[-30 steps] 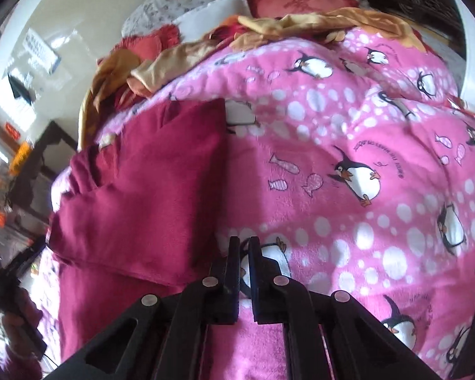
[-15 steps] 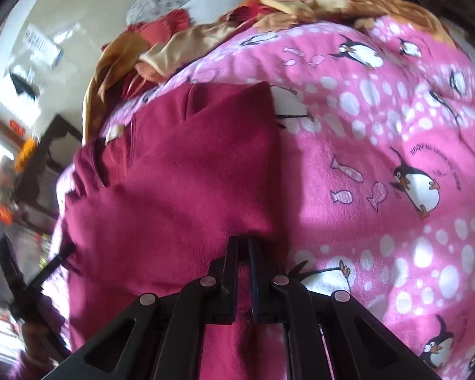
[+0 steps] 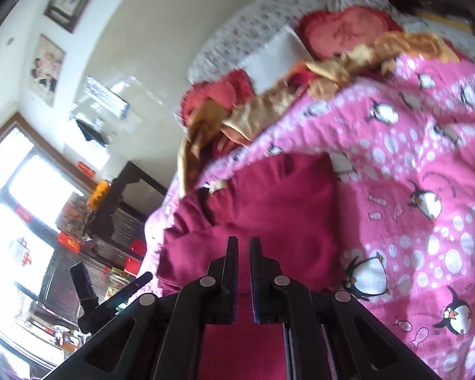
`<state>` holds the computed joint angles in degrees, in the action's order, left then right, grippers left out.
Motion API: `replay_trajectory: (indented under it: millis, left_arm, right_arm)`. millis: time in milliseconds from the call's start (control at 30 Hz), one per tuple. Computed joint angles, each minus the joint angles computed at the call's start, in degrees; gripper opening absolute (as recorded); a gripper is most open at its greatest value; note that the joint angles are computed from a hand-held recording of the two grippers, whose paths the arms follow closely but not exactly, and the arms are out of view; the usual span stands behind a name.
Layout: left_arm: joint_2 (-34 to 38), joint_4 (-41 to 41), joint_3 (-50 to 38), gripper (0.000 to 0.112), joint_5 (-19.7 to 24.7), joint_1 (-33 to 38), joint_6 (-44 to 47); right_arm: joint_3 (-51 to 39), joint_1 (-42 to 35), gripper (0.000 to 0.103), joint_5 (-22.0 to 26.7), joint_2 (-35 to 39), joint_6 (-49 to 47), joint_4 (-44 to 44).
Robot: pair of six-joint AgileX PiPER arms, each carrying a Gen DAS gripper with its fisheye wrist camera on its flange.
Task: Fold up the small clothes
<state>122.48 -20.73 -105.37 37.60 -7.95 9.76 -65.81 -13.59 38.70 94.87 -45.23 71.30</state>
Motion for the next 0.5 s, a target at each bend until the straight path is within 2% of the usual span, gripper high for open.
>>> replay_trajectory:
  millis: [67, 133, 233, 300, 367, 500]
  left_arm:
    - [-1.6, -0.6, 2.1, 0.051, -0.8, 0.0, 0.6]
    - [-3.2, -1.4, 4.4, 0.051, -1.4, 0.1, 1.8]
    - [-6.3, -2.4, 8.7, 0.051, -2.9, 0.0, 4.4]
    - [-8.6, -3.2, 11.7, 0.051, -3.9, 0.1, 6.2]
    - [-10.6, -4.6, 14.4, 0.051, -4.2, 0.5, 8.4]
    - [-14.5, -6.2, 20.2, 0.051, -4.9, 1.5, 11.9]
  right_arm:
    - [2.1, -0.4, 0.006, 0.7, -2.1, -3.6, 3.9]
    - [2.7, -1.5, 0.006, 3.9, -2.9, -4.1, 5.5]
    - [1.3, -0.5, 0.006, 4.4, -3.8, 3.9, -2.7]
    - [1.0, -0.6, 0.006, 6.3, -3.3, 8.0, -5.1]
    - [1.8, 0.2, 0.006, 5.4, -4.2, 12.3, -8.4]
    - [3.4, 1.6, 0.006, 4.7, -6.3, 15.2, -13.6]
